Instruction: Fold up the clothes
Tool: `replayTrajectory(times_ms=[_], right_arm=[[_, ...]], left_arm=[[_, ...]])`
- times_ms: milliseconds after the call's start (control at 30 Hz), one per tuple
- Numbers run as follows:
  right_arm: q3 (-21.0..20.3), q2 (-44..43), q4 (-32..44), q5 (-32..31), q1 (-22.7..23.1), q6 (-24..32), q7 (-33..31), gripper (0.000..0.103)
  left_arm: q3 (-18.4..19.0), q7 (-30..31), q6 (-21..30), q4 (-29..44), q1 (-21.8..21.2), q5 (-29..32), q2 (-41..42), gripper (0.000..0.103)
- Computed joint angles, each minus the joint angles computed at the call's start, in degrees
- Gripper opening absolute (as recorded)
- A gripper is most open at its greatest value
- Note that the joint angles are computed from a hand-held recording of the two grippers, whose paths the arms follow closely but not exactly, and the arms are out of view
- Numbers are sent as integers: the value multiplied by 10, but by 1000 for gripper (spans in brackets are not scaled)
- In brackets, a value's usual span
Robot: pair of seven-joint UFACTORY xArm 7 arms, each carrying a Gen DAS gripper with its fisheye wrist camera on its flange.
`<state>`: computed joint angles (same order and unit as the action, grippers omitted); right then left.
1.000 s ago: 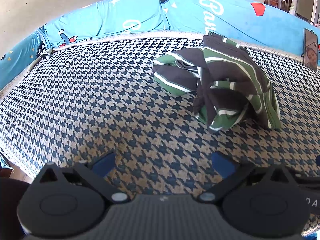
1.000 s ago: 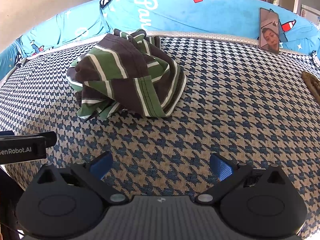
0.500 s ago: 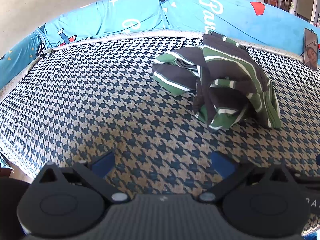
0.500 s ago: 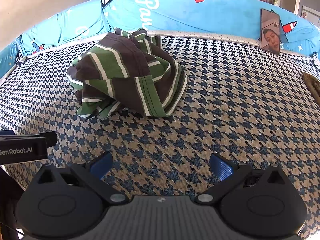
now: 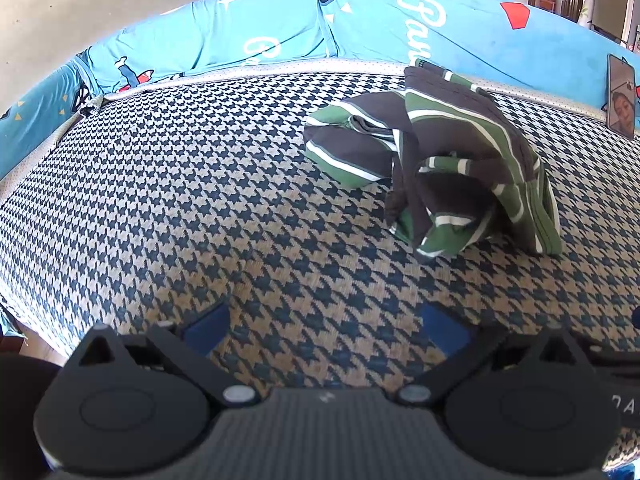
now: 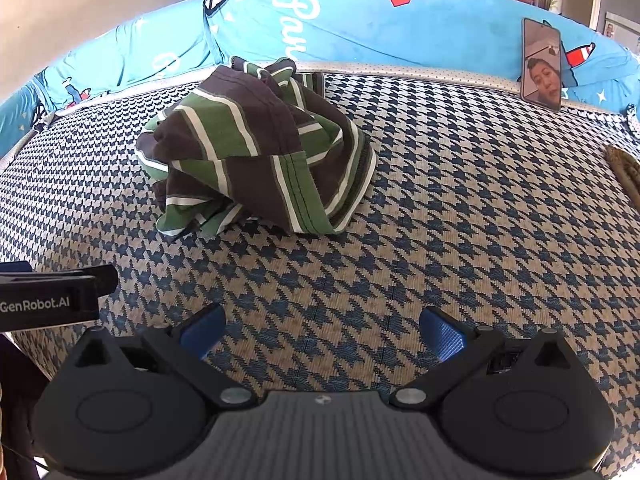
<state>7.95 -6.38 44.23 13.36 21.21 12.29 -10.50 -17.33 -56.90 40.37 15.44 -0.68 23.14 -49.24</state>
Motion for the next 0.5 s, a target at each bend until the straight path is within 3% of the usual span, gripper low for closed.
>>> replayTrajectory(times_ms=[500], right_arm=[[2,2,3,-12,-3,6,9,103]], left_arm=[[-26,-54,0,52,12,21,72,103]])
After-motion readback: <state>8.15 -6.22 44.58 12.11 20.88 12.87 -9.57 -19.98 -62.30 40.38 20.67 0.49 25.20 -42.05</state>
